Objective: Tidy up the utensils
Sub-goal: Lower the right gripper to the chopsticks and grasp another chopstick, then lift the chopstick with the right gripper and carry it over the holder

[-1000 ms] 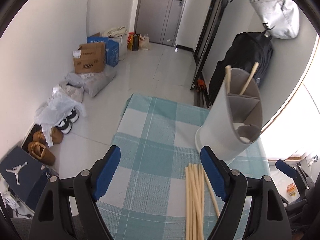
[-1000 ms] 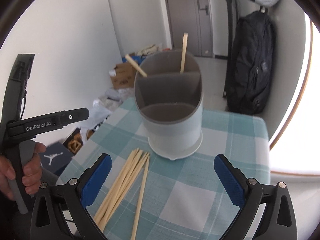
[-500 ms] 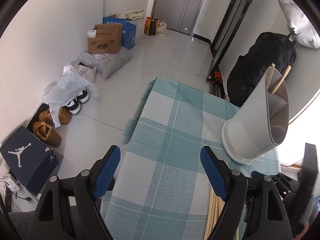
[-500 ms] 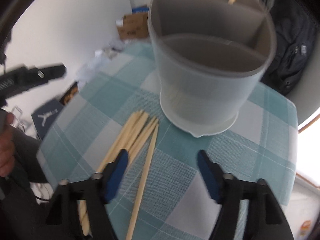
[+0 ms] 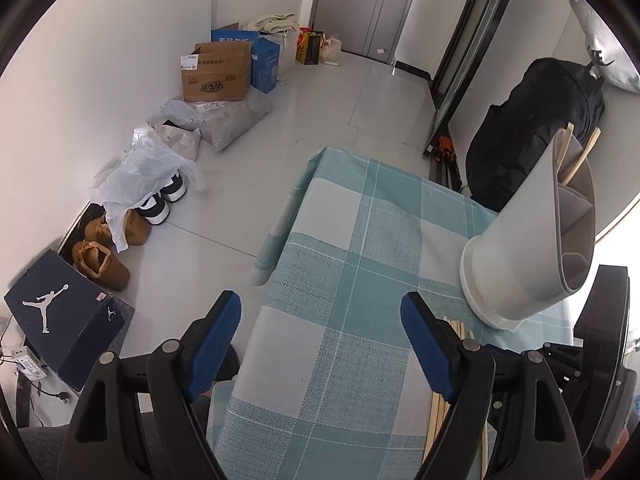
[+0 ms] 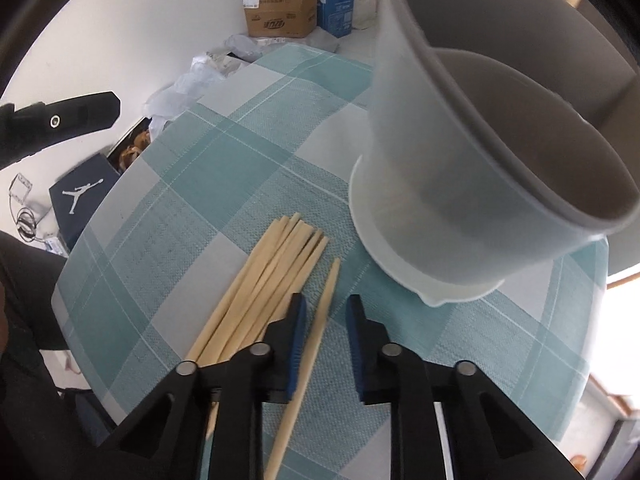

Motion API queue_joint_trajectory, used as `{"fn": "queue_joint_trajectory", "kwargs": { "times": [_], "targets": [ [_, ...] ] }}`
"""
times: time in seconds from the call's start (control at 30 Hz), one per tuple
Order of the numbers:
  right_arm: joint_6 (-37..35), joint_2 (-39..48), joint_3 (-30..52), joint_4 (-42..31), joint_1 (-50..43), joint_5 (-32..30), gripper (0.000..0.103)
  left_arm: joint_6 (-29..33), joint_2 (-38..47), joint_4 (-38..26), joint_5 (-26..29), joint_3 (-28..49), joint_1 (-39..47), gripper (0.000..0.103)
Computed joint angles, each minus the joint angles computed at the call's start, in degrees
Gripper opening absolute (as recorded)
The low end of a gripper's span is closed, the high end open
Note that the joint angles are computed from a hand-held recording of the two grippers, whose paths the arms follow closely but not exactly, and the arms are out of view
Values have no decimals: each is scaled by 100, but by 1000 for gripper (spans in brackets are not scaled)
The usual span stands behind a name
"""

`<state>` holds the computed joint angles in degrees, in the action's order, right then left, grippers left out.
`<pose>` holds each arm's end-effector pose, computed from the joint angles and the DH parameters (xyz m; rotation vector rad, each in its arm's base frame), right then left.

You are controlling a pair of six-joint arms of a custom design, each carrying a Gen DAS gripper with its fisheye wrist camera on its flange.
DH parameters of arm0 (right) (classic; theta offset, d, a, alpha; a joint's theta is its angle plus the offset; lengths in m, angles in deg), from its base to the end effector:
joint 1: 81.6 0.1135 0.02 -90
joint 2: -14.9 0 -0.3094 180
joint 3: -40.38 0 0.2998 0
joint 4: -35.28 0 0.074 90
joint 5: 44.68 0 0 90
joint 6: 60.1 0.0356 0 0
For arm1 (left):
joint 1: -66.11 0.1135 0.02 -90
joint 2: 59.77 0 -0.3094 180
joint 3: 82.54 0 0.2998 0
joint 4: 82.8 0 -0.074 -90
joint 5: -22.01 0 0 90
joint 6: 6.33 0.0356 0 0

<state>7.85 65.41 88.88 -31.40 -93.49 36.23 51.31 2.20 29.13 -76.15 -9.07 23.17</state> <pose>0.1602 -0.0280 0.2401 -0.2834 2.7256 0.0579 0.1708 -0.1520 0.3552 0.1826 2.5702 -0.3271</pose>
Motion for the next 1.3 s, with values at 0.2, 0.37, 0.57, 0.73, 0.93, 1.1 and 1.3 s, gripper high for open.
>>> {"fn": "queue_joint_trajectory", "kwargs": {
  "times": [0.2,0.37,0.57,0.73,0.93,1.1,1.3],
  "targets": [
    [174,27,-15,72,-49,-134,6,70,92,-31,102,-20,-46,79],
    [176,-237,-38,16,-587,-638,5,47,242,-143,267,-23,-167,79],
    [-326,-591,100,-327,-1530,-1385,5,31,411,-257,311,-17,-469,79],
    [-838,-688,284,-669,-2232,-1986,5,-51,518,-393,374,-37,-654,79],
    [-1183,-724,480,-984,-2749,-2496,5,-28,580,-398,292,-13,-973,79],
    [-1715,-607,665,-1350,-3383,-2985,5,-29,751,-462,91,29,-1210,79],
    [-3014,15,1031,-2253,-4828,-3777,5,15,872,-558,-182,96,-1360,79]
  ]
}}
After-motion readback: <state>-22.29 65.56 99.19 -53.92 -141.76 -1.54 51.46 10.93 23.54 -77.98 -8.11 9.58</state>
